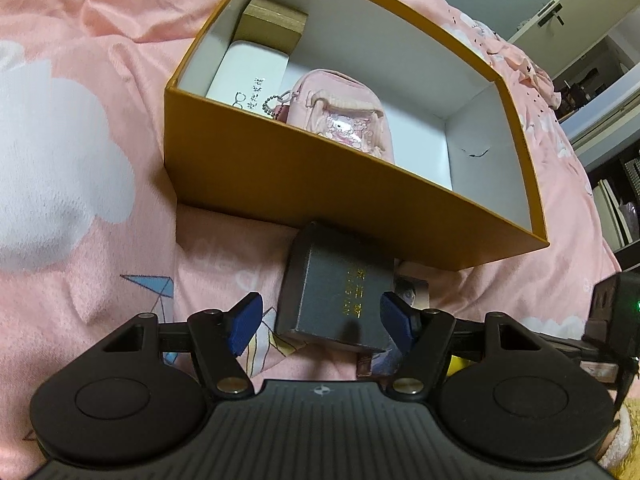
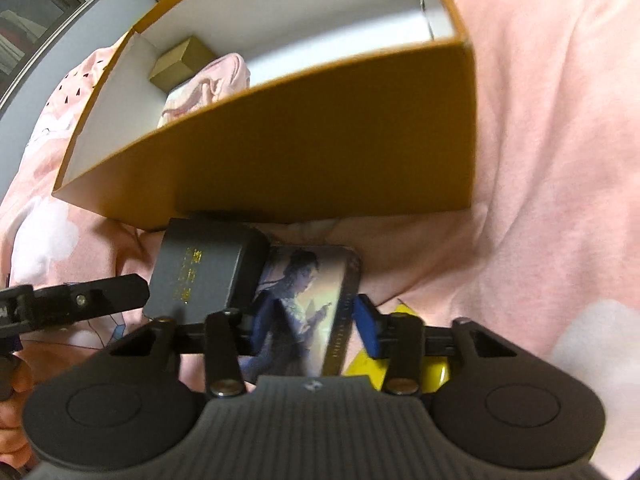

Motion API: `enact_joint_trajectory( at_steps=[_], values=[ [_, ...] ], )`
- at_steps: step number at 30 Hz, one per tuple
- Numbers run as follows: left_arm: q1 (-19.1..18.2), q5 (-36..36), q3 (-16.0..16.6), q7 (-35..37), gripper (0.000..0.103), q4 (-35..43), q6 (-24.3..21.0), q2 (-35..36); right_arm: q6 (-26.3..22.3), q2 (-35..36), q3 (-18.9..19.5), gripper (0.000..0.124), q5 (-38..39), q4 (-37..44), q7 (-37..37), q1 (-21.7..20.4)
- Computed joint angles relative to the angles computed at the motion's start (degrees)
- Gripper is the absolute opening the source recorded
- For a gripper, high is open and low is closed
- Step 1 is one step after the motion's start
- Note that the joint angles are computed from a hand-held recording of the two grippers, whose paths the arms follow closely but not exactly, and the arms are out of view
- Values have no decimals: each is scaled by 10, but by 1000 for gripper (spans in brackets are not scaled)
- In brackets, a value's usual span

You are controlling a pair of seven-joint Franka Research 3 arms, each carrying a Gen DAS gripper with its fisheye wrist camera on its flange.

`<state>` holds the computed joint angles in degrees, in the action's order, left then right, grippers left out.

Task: Organize objects
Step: 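Grasp the black book with the left gripper while the right grasps the PHOTO CARD box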

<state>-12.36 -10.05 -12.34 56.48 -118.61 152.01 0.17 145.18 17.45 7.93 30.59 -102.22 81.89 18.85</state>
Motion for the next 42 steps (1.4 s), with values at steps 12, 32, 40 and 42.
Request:
enact_joint_trajectory(
  at_steps=[12,32,40,42],
  values=[
    [4,-36,0,16,79,2,-14,7,40,-55,14,21,42,-43,-72,3],
    [24,-98,-16,26,92,36,0,70,-31,0,15,39,88,24,-73,4],
    [30,-116,-25,39,81,37,13,76,-27,0,8,33,51,23,-43,9],
    [29,-115,-24,34,71,32,14,66,-27,-5,2,30,30,19,-28,12]
  ],
)
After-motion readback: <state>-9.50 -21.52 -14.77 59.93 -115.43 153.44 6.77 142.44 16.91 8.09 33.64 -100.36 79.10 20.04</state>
